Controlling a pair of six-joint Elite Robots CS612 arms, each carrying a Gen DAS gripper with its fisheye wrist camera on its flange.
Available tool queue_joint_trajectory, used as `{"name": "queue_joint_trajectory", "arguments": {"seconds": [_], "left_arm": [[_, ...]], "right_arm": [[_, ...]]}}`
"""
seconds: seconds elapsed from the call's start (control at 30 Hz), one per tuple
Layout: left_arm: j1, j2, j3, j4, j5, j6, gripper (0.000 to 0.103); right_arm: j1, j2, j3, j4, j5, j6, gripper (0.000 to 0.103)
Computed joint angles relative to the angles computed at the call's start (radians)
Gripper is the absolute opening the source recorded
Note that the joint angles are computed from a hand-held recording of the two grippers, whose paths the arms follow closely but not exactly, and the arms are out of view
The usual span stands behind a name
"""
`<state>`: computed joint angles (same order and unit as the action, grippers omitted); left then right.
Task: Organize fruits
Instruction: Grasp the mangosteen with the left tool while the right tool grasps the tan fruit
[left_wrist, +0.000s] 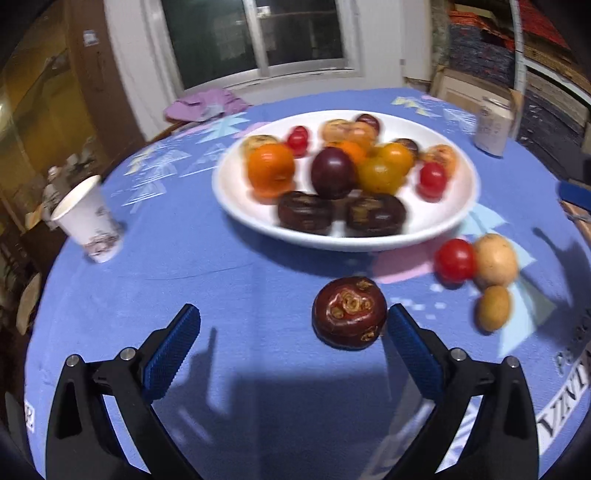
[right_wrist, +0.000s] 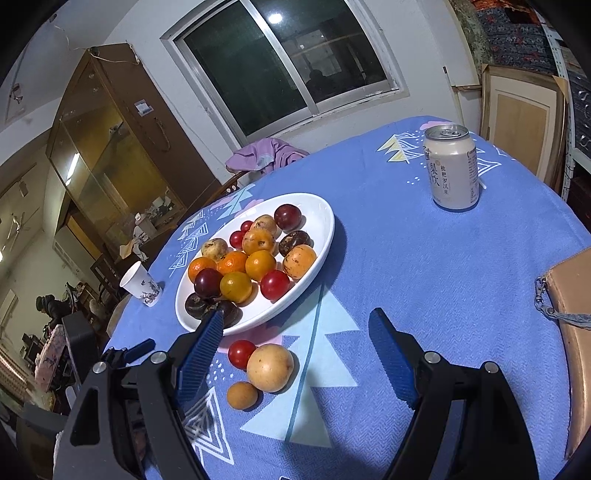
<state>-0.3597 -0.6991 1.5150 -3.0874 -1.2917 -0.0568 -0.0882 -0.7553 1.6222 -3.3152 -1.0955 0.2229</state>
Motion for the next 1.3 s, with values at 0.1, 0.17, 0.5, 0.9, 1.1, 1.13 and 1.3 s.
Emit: {"name": "queue_joint_trajectory", "arguments": {"seconds": [0.1, 0.17, 0.5, 0.9, 1.1, 1.13, 1.3], "left_arm": [[0.022, -0.011, 0.022, -0.01, 0.015, -0.063, 0.099], [0.04, -0.02, 0.035, -0.021, -0.039, -0.112, 0.099], [0.018, -0.003, 0.02, -0.077, -0.081, 0.022, 0.099], [0.053, 0.019, -0.045, 0.038, -0.248, -0.035, 0.055], [0.053, 0.024, -0.058, 0.064, -0.247, -0.05, 0.046], [0.056, 0.023, -0.056, 0.059, -0.251, -0.061, 0.043], [0.06, 0.004, -0.012, 0.013, -0.209, -0.083, 0.043]], "right_arm": [[-0.001, 0.0, 0.002, -0.005, 0.003, 0.005, 0.082], [-0.001, -0.001, 0.004, -0.01, 0.006, 0.004, 0.082], [0.009, 0.0, 0.001, 0.008, -0.013, -0.025, 0.082], [0.021, 0.0, -0.002, 0.035, -0.032, -0.064, 0.082], [0.026, 0.0, -0.001, 0.047, -0.04, -0.089, 0.082], [0.027, -0.001, -0.001, 0.051, -0.039, -0.094, 0.082], [0.031, -0.008, 0.0, 0.082, -0.042, -0.151, 0.081]]}}
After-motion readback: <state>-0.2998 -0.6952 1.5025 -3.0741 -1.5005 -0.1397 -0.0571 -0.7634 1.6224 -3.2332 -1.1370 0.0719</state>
